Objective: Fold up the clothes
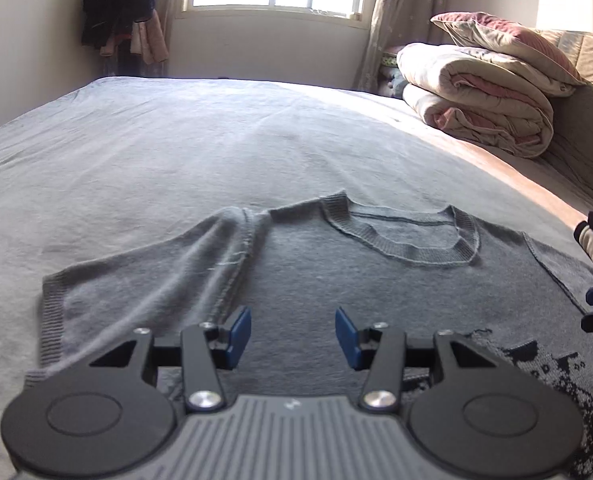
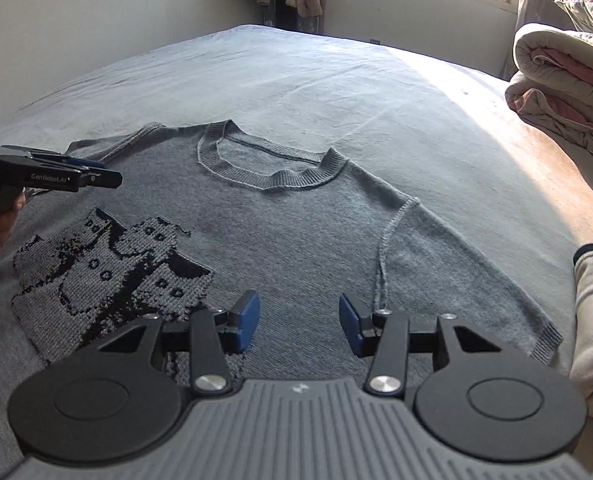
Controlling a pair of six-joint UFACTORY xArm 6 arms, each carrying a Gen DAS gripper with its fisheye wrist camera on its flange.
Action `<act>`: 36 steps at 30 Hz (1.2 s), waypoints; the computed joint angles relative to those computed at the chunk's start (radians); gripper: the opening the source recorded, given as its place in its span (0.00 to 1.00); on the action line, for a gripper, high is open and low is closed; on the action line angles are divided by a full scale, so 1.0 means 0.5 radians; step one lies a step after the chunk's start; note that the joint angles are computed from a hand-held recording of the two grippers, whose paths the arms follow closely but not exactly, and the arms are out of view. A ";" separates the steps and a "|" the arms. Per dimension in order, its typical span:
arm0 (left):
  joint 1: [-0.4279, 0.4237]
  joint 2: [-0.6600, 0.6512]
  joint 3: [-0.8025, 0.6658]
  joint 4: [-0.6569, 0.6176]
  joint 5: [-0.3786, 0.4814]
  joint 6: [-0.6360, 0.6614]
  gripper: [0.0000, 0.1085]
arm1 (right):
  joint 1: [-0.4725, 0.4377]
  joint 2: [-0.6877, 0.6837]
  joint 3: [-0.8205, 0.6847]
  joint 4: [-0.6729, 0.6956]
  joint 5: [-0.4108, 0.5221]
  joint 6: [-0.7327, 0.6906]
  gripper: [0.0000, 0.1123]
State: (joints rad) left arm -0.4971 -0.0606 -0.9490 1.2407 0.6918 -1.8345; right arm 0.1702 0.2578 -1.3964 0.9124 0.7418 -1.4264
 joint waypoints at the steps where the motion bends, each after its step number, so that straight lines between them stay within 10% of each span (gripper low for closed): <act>1: 0.001 -0.049 0.039 -0.006 0.071 -0.015 0.47 | 0.034 0.000 -0.022 -0.019 -0.005 0.016 0.44; 9: 0.114 -0.240 0.197 -0.199 0.569 -0.024 0.56 | 0.371 0.226 -0.345 0.044 -0.229 0.235 0.49; 18: 0.309 -0.320 0.398 0.003 0.333 -0.320 0.55 | 0.686 0.765 -0.867 -0.057 -0.649 0.643 0.49; 27: 0.361 -0.270 0.384 0.136 0.204 -0.388 0.04 | 0.778 1.125 -1.229 -0.254 -0.830 0.767 0.49; 31: 0.237 -0.244 0.336 0.123 0.559 -0.419 0.03 | 0.799 1.140 -1.244 -0.161 -0.843 0.646 0.14; 36: 0.280 -0.208 0.316 0.045 0.560 -0.353 0.03 | 0.834 1.153 -1.208 -0.382 -1.007 0.819 0.09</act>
State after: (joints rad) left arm -0.3571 -0.1648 -0.7912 1.2631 0.9721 -2.0108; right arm 0.5872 0.8341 -2.0004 0.7216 0.2383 -1.0167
